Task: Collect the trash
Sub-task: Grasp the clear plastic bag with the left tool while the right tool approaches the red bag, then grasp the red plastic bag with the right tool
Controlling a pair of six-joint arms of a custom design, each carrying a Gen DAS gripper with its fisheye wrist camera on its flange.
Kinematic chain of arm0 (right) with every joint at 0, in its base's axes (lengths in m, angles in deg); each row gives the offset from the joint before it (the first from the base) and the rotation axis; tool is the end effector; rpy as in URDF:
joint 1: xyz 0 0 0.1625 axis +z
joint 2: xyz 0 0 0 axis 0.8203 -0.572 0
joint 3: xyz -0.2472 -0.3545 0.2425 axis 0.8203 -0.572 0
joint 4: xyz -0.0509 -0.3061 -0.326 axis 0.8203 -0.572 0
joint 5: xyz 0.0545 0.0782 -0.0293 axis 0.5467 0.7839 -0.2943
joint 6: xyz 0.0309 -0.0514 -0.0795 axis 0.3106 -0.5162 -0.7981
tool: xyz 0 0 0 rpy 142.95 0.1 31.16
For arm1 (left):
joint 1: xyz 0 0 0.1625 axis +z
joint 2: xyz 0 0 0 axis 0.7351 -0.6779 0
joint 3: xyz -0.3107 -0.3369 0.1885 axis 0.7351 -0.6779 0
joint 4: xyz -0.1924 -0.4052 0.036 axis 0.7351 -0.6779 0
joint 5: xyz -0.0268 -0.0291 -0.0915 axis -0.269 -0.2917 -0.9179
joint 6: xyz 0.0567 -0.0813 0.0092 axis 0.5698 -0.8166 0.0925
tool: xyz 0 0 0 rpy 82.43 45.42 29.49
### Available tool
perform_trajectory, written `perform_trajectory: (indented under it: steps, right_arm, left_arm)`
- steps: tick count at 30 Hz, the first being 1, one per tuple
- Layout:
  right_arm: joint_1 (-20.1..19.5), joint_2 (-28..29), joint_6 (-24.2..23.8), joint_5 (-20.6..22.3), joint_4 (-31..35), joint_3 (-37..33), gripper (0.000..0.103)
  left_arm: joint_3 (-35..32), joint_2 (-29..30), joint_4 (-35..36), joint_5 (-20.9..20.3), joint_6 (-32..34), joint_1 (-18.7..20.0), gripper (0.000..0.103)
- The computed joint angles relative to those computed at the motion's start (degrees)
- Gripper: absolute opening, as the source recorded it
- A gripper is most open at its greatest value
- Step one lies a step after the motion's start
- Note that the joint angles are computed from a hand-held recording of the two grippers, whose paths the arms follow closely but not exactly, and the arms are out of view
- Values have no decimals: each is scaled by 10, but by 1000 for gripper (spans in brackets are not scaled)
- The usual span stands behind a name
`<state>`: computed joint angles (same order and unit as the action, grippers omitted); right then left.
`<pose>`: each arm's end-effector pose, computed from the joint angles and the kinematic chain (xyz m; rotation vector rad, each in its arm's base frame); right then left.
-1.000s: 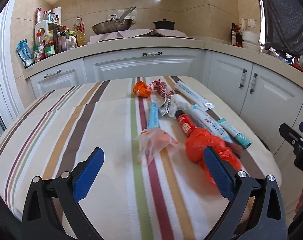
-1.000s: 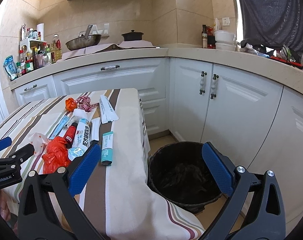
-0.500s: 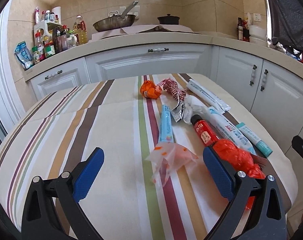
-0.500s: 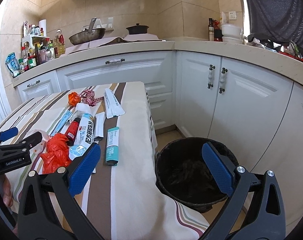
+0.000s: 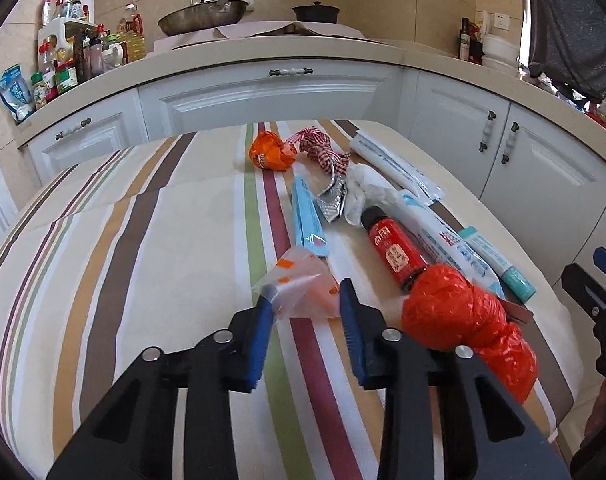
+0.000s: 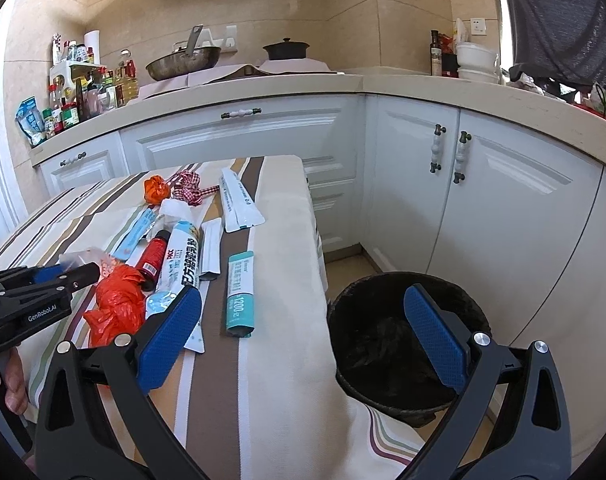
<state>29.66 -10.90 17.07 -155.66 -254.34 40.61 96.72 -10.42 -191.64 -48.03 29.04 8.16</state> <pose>0.0631 -0.6025 0.1016 0.6586 -2.2077 1.1760 -0.1589 -0.6108 0.0240 0.3769 2.1632 -1.0137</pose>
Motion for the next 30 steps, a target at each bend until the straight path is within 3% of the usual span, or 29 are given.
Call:
perform_trajectory:
  steps: [10,18,23,27,30]
  right_arm:
    - [10,1,-12,8,-7,11,99]
    - [23,3,-18,34,-3,29,99]
    - [31,11,-32,71,-2,44,98]
    - [40,15,-51,77,31,47,75]
    - [43,19,-56,75,52,46,68]
  left_arm:
    - [26,-10,-26,-6,-8,-9,26]
    - [75,-28,-72,34,-16,-28,26]
    - [100,-38,-95,60,-30,-30,26]
    - [116,-46,-104,74,-48,-28,26]
    - [122,-48,-111,79,-52,-27,26]
